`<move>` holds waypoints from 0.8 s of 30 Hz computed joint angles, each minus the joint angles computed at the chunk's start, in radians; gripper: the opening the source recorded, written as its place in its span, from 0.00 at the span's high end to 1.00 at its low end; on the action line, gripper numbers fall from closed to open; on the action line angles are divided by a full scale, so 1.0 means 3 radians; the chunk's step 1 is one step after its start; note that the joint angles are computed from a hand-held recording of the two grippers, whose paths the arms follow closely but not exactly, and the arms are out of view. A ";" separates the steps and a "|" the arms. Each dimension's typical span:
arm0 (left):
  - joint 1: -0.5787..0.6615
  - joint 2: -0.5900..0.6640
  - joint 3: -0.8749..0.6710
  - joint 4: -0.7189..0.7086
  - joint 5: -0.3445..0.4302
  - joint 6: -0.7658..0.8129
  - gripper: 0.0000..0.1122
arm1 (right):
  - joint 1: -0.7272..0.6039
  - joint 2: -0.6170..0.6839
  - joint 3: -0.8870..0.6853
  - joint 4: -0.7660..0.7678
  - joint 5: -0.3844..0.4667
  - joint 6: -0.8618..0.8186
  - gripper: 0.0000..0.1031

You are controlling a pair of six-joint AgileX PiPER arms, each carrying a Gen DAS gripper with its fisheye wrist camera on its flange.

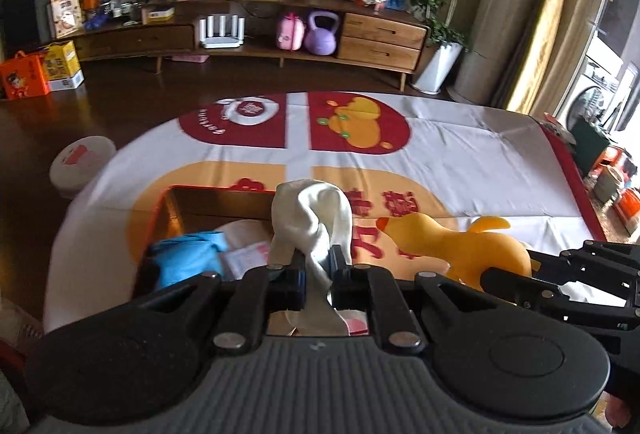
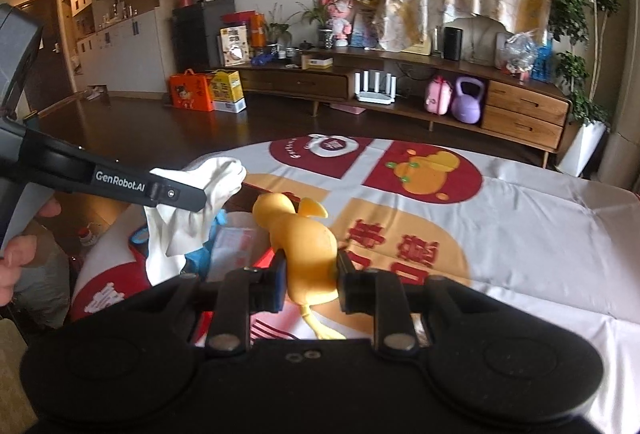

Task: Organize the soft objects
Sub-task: 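Carry the white cloth and yellow duck into the tin with both grippers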

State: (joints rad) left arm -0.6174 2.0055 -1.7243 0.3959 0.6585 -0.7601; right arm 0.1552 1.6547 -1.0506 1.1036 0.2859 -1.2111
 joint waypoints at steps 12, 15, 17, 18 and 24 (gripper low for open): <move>0.0413 -0.0097 0.0271 -0.0113 -0.0118 0.0241 0.90 | 0.0548 0.0483 -0.0521 -0.1379 -0.0260 0.1506 0.78; 0.0505 -0.0018 0.0196 -0.0166 -0.0108 0.0362 0.90 | 0.0632 0.0664 -0.0750 -0.1896 -0.0250 0.2069 0.78; 0.0572 0.0051 0.0123 -0.0240 -0.0104 0.0467 0.90 | 0.0679 0.0804 -0.0926 -0.2226 -0.0217 0.2424 0.78; 0.0599 0.0083 0.0090 -0.0273 -0.0102 0.0508 0.90 | 0.0700 0.0870 -0.1006 -0.2387 -0.0201 0.2585 0.78; 0.0736 0.0406 -0.0224 -0.0436 -0.0028 0.0723 0.90 | 0.0819 0.1305 -0.1495 -0.3185 -0.0029 0.3376 0.78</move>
